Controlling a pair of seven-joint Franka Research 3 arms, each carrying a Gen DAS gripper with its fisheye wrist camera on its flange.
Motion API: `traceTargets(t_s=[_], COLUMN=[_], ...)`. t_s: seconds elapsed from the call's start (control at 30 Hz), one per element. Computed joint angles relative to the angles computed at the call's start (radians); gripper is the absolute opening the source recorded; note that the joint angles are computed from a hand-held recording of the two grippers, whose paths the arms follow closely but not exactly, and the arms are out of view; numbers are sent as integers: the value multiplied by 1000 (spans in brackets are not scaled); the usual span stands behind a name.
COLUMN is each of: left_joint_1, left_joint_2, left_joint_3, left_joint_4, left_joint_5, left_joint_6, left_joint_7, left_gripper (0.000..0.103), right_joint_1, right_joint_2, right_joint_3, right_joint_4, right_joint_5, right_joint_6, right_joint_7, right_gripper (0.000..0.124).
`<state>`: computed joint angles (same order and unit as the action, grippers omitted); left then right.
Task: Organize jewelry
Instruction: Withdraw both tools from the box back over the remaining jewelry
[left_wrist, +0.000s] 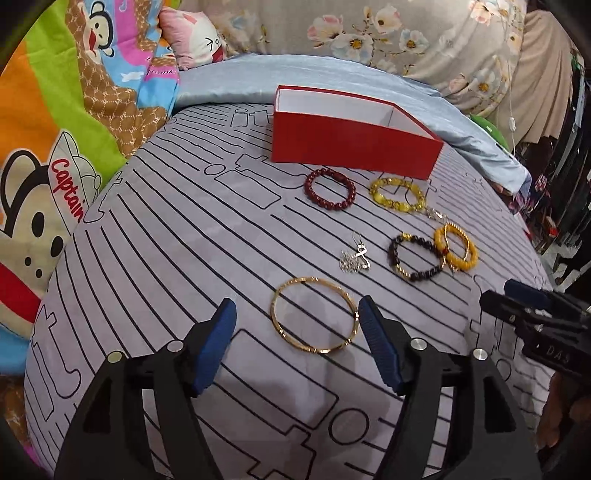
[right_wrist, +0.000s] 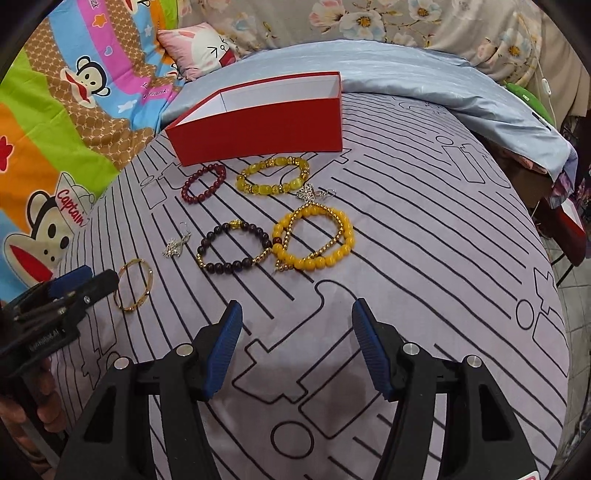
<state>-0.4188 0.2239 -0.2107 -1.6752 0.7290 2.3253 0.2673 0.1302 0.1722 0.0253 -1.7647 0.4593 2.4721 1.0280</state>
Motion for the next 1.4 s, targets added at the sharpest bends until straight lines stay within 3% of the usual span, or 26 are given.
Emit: traceTargets(t_s=[0.23, 0.33, 0.5, 0.6, 0.67, 1.03, 1.4], left_joint_1=[-15, -26, -39, -47, -48, -37, -29], left_joint_2=[42, 72, 102, 106, 107, 96, 118], left_joint_3=[2, 5, 15, 24, 26, 34, 44], left_joint_4=[38, 77, 109, 115, 118, 117, 143], left_joint_5=[-7, -9, -23, -9, -2, 10, 18], left_joint_6=[-19, -50, -86, -95, -96, -70, -73], left_joint_7=[20, 50, 76, 68, 67, 47, 30], left_gripper=[66, 74, 74, 68, 58, 58, 58], right_joint_1=[-2, -1, 1, 2, 3, -1, -13], right_joint_2=[-17, -22, -24, -23, -21, 10, 101], right_joint_3=[1, 0, 0, 1, 1, -1, 8], right_joint_4=[-15, -20, -24, -22, -20, 18, 148], right_joint_5=[22, 25, 28, 31, 28, 20, 17], right_joint_6=[-8, -7, -9, -9, -8, -13, -34], right_joint_7=[-9, -14, -17, -21, -22, -4, 30], right_gripper=[60, 60, 60, 60, 60, 60, 56])
